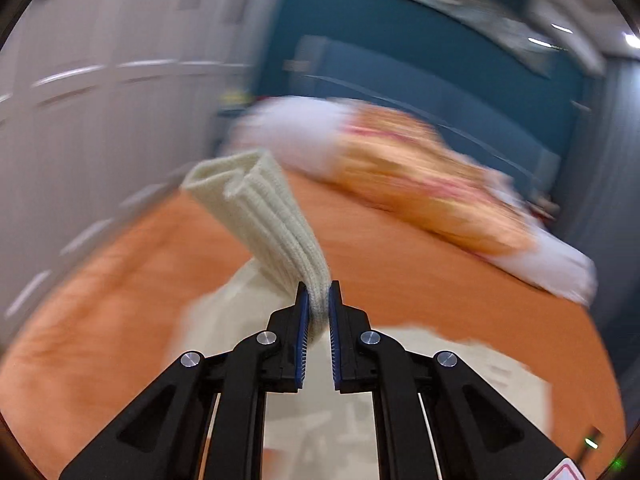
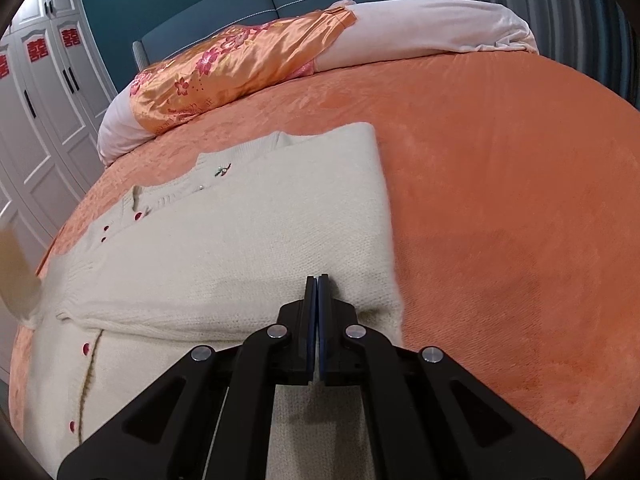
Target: Fold small clothes
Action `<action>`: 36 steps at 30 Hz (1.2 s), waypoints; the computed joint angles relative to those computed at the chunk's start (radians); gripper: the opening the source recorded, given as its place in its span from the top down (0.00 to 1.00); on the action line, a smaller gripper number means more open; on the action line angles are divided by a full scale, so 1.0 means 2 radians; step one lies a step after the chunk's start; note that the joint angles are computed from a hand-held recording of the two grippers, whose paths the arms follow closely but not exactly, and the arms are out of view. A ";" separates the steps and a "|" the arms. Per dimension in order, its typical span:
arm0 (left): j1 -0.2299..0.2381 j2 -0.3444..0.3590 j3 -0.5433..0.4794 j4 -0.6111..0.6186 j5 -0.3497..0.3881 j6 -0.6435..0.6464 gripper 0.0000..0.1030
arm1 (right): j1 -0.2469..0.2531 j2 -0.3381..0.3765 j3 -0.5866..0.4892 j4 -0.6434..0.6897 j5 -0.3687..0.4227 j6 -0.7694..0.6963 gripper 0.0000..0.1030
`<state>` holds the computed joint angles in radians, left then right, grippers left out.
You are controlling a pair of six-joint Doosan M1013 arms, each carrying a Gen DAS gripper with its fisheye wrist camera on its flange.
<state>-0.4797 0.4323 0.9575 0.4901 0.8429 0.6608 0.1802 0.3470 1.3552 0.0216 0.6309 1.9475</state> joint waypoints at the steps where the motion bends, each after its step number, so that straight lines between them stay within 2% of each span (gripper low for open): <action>1: -0.010 0.008 -0.010 -0.017 -0.008 0.017 0.94 | 0.000 0.000 0.000 0.002 -0.001 -0.001 1.00; 2: -0.023 0.022 -0.025 -0.046 -0.016 0.041 0.93 | -0.001 -0.001 0.001 0.004 -0.002 -0.002 1.00; 3: -0.037 0.041 -0.046 -0.075 -0.009 0.067 0.92 | -0.001 -0.001 0.001 0.006 -0.002 -0.003 1.00; 4: -0.047 0.059 -0.064 -0.092 0.008 0.083 0.89 | -0.002 -0.001 0.002 0.011 -0.004 -0.005 1.00; 6: -0.061 0.088 -0.089 -0.119 0.048 0.097 0.77 | -0.004 -0.003 0.005 0.027 -0.008 -0.013 1.00; 7: -0.067 0.102 -0.098 -0.132 0.076 0.095 0.77 | -0.007 -0.003 0.007 0.039 -0.010 -0.019 1.00; 8: -0.070 0.105 -0.094 -0.141 0.083 0.091 0.77 | -0.009 -0.004 0.009 0.055 -0.013 -0.028 1.00; 10: -0.071 0.094 -0.059 -0.159 0.064 0.066 0.76 | -0.014 -0.005 0.011 0.084 -0.016 -0.043 1.00; 12: -0.068 0.070 -0.009 -0.163 0.021 0.028 0.72 | -0.018 -0.007 0.014 0.110 -0.020 -0.057 1.00; 15: -0.059 0.037 0.043 -0.124 0.004 -0.031 0.71 | -0.016 -0.008 0.008 0.106 -0.010 -0.054 0.98; 16: -0.055 0.038 0.038 -0.116 0.014 -0.036 0.71 | -0.014 -0.009 0.003 0.106 -0.005 -0.057 0.88; 17: -0.049 0.031 0.047 -0.099 0.020 -0.049 0.71 | -0.012 -0.012 0.002 0.117 -0.009 -0.067 0.69; 19: -0.032 0.025 0.055 -0.081 0.039 -0.063 0.71 | -0.007 -0.018 0.004 0.148 -0.025 -0.089 0.48; 20: -0.028 0.025 0.055 -0.080 0.045 -0.069 0.71 | -0.004 -0.016 -0.001 0.171 -0.021 -0.109 0.46; 21: -0.020 0.020 0.063 -0.083 0.051 -0.080 0.71 | -0.002 -0.012 -0.009 0.190 -0.011 -0.127 0.46; 24: 0.002 -0.003 0.105 -0.102 0.026 -0.136 0.71 | 0.004 0.008 -0.038 0.229 0.024 -0.148 0.45; 28: 0.021 -0.014 0.132 -0.135 -0.016 -0.166 0.71 | 0.016 0.039 -0.078 0.204 0.071 -0.104 0.45; 31: 0.027 -0.008 0.127 -0.150 -0.020 -0.160 0.71 | 0.019 0.052 -0.096 0.204 0.084 -0.076 0.46; 32: 0.027 -0.006 0.123 -0.149 -0.014 -0.157 0.73 | 0.022 0.058 -0.109 0.192 0.096 -0.065 0.57; 34: 0.026 -0.001 0.115 -0.141 -0.003 -0.150 0.83 | 0.022 0.067 -0.130 0.197 0.111 -0.075 0.79; 35: 0.025 0.001 0.110 -0.131 -0.002 -0.147 0.94 | 0.023 0.064 -0.134 0.207 0.098 -0.090 0.83; 36: 0.023 0.000 0.107 -0.121 -0.004 -0.144 0.94 | 0.022 0.058 -0.129 0.222 0.076 -0.112 0.84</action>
